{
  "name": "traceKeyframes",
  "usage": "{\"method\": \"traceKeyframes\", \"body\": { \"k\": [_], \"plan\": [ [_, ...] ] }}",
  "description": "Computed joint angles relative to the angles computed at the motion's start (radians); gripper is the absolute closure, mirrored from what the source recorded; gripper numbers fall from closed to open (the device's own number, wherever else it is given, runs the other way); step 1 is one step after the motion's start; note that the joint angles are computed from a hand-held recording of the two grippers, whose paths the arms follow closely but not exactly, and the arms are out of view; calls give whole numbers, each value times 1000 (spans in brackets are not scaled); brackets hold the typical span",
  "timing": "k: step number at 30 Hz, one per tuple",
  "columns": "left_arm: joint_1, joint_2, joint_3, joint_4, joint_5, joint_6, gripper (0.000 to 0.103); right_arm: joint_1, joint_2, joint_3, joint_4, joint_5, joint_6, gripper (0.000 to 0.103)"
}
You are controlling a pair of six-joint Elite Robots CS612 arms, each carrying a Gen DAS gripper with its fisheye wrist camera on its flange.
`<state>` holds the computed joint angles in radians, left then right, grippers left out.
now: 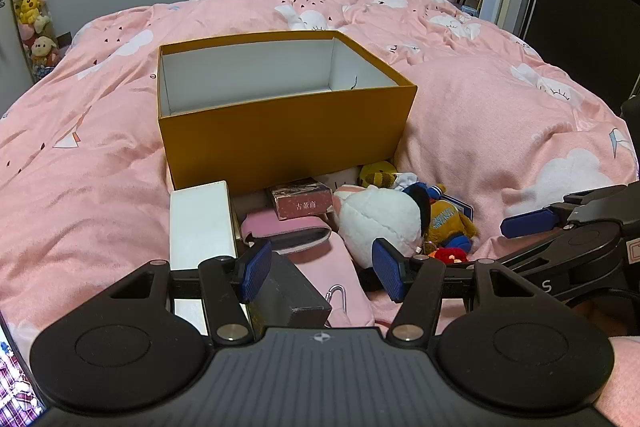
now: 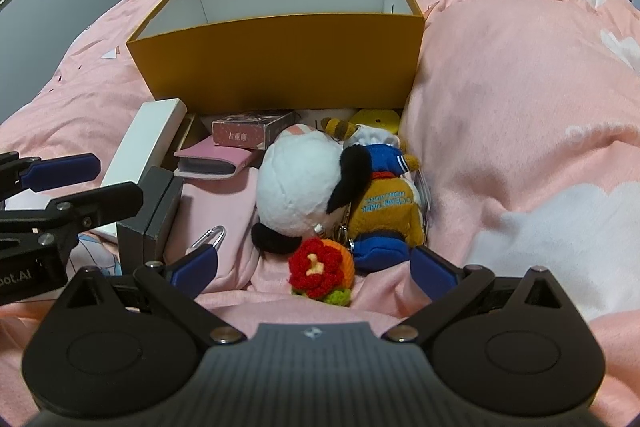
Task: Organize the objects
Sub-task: 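Move the left tool to the white box while the right tool approaches the gold box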
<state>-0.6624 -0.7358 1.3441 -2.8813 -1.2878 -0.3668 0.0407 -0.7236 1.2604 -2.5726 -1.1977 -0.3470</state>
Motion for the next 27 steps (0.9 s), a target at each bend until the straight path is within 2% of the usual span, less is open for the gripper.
{"method": "traceKeyframes", "body": {
  "k": [16, 19, 22, 27],
  "plan": [
    [8, -1, -2, 6, -36, -32, 35, 0, 2, -6, 12, 2, -8, 1],
    [16, -3, -5, 24, -59, -59, 43, 2, 2, -7, 9, 4, -26, 1],
    [29, -8, -4, 39, -93, -96, 45, 3, 7, -23, 27, 16, -61, 1],
    [47, -11, -19, 87, -86, -171, 47, 6, 23, -58, 25, 41, -78, 1]
  ]
}}
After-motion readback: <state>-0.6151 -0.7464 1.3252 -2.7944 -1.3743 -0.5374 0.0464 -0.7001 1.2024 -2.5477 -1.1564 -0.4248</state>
